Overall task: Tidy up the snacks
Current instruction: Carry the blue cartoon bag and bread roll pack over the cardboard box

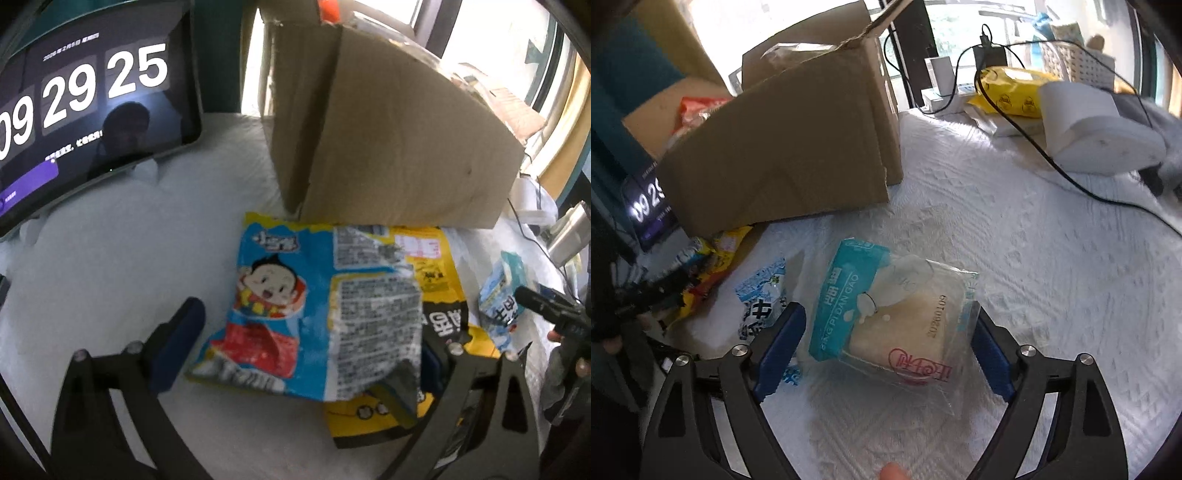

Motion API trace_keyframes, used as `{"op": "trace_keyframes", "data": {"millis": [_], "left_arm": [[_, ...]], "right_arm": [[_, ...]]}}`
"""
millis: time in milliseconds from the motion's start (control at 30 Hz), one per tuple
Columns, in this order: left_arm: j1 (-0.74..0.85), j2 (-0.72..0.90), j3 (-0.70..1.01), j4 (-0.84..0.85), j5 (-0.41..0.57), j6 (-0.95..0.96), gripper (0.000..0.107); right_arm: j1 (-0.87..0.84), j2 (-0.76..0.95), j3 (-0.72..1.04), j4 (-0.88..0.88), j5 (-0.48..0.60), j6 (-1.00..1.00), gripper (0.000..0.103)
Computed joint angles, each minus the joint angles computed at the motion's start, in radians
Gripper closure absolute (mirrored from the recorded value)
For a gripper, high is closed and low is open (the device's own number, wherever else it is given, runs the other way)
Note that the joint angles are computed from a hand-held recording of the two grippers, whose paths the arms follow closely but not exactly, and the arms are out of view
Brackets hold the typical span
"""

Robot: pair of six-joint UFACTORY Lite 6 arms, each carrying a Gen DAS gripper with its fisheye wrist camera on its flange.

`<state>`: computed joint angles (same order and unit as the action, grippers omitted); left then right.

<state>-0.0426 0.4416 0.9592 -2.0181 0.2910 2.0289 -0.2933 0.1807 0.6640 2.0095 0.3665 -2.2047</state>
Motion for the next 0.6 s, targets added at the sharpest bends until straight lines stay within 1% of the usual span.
{"op": "trace_keyframes", "data": {"millis": [33, 67, 100, 167, 200, 267, 367, 400, 500, 600], "left_arm": [[0.001, -0.012, -0.017, -0.018, 0.018, 0.019, 0.020], [-0.006, -0.013, -0.020, -0.014, 0.025, 0.006, 0.026], [-0.009, -0.025, -0.033, -0.011, 0.031, -0.001, 0.032], [-0.002, -0.069, -0.085, 0.001, 0.059, -0.003, 0.035], [0.003, -0.086, -0.107, 0.010, 0.073, -0.007, 0.038], [0.004, -0.137, -0.170, 0.001, 0.101, 0.012, 0.038], [0.006, -0.228, -0.267, -0.025, 0.120, 0.042, 0.038], [0.010, -0.230, -0.268, -0.025, 0.127, 0.042, 0.038], [0.026, -0.337, -0.345, -0.006, 0.144, 0.016, 0.038], [0.028, -0.454, -0.399, 0.034, 0.139, -0.032, 0.038]], "right_arm": [[0.014, -0.002, -0.007, 0.062, -0.014, -0.061, 0.015], [0.030, -0.011, -0.018, 0.142, -0.033, -0.136, 0.022], [0.036, -0.013, -0.023, 0.181, -0.038, -0.173, 0.028], [0.030, -0.020, -0.034, 0.173, -0.026, -0.170, 0.035], [0.026, -0.028, -0.043, 0.176, -0.022, -0.174, 0.037], [0.020, -0.042, -0.057, 0.171, -0.018, -0.173, 0.038], [-0.006, -0.084, -0.087, 0.094, 0.011, -0.114, 0.039], [-0.009, -0.101, -0.098, 0.078, 0.018, -0.102, 0.039], [-0.029, -0.189, -0.136, -0.039, 0.041, -0.012, 0.039], [-0.037, -0.281, -0.165, -0.139, 0.048, 0.081, 0.038]]}}
